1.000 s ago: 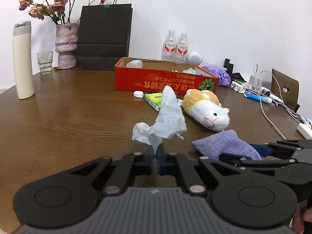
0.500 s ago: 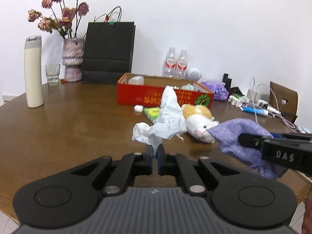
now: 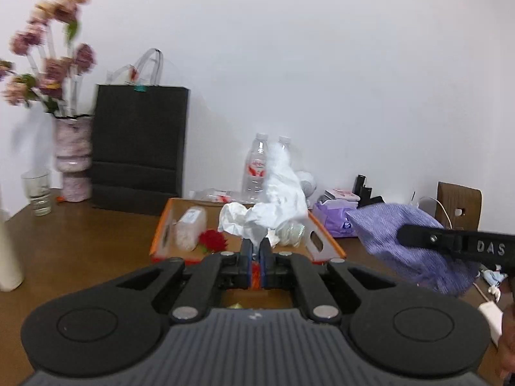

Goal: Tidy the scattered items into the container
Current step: 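Carry the pouch and tissue into the box and open both tools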

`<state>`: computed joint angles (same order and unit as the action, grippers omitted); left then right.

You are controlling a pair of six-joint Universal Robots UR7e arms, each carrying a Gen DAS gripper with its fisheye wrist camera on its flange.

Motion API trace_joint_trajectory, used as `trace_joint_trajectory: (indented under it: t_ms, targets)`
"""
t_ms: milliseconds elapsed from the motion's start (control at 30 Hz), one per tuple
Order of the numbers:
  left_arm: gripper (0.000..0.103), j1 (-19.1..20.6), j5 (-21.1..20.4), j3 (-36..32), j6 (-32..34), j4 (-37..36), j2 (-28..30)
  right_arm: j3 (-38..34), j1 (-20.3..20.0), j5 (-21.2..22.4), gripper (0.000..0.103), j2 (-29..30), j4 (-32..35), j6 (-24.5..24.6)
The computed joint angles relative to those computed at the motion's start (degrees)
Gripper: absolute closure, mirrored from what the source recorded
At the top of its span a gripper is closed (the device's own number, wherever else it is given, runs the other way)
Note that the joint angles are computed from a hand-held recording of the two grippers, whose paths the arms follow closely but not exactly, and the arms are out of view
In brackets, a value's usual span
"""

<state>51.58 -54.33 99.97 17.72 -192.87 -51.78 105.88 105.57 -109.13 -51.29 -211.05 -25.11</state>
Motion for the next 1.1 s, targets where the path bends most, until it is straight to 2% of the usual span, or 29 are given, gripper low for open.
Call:
trace_joint_trajectory:
  t_ms: [67, 167, 233, 367, 500, 600, 700, 833, 900, 933, 967, 1033, 1100]
  targets:
    - [0.098, 1.54, -0.91, -7.39, -2.53, 7.58, 2.77, -6.15, -0.44, -0.56, 0.079, 1.34, 5.81, 0.79]
    - [0.098, 3.90, -2.13, -19.17, -6.48, 19.35, 7.77, -17.56, -0.74, -3.75, 0.079, 5.36, 15.01, 0.56]
    - [0.098, 5.03, -0.98, -26.44, -8.08, 25.04, 11.67, -25.23, -0.77, -6.42, 0.079, 8.92, 20.41, -0.10]
    - [0.098, 7.67, -1.21, -41.83, -13.45, 41.89, 19.63, -41.12, -1.43, -12.04, 0.078, 16.44, 34.43, 0.23]
    - [0.098, 8.64, 1.20, -52.56, -15.20, 53.39, 26.91, -55.75, -2.72, -17.88, 0.078, 24.53, 49.09, 1.75]
    - [0.097, 9.43, 2.35, -56.41, -16.61, 56.78, 29.84, -64.76, -4.06, -20.64, 0.078, 29.75, 58.43, 4.64]
    - [0.095, 10.27, 0.77, -57.28, -15.12, 56.28, 30.59, -70.51, -5.24, -21.83, 0.077, 32.99, 64.85, 6.59]
    - [0.087, 10.36, 0.79, -56.03, -12.08, 54.01, 29.97, -75.34, -5.59, -23.48, 0.063, 35.33, 70.76, 7.46]
    - [0.084, 10.38, 0.56, -55.59, -11.52, 52.55, 29.43, -74.53, -5.62, -22.32, 0.062, 34.32, 69.96, 7.81]
    - [0.082, 10.37, 0.51, -55.24, -11.41, 51.64, 29.11, -73.80, -5.59, -21.64, 0.064, 33.60, 69.19, 7.59]
    - [0.080, 10.36, 0.59, -54.84, -11.30, 50.72, 28.77, -72.80, -5.51, -21.07, 0.078, 32.83, 68.14, 7.11]
    - [0.080, 10.33, 1.08, -54.46, -11.05, 49.81, 28.42, -72.14, -5.17, -21.13, 0.092, 32.07, 67.54, 5.60]
    - [0.080, 10.31, 1.32, -54.37, -11.22, 49.97, 28.32, -72.09, -4.96, -21.51, 0.094, 31.80, 68.73, 5.07]
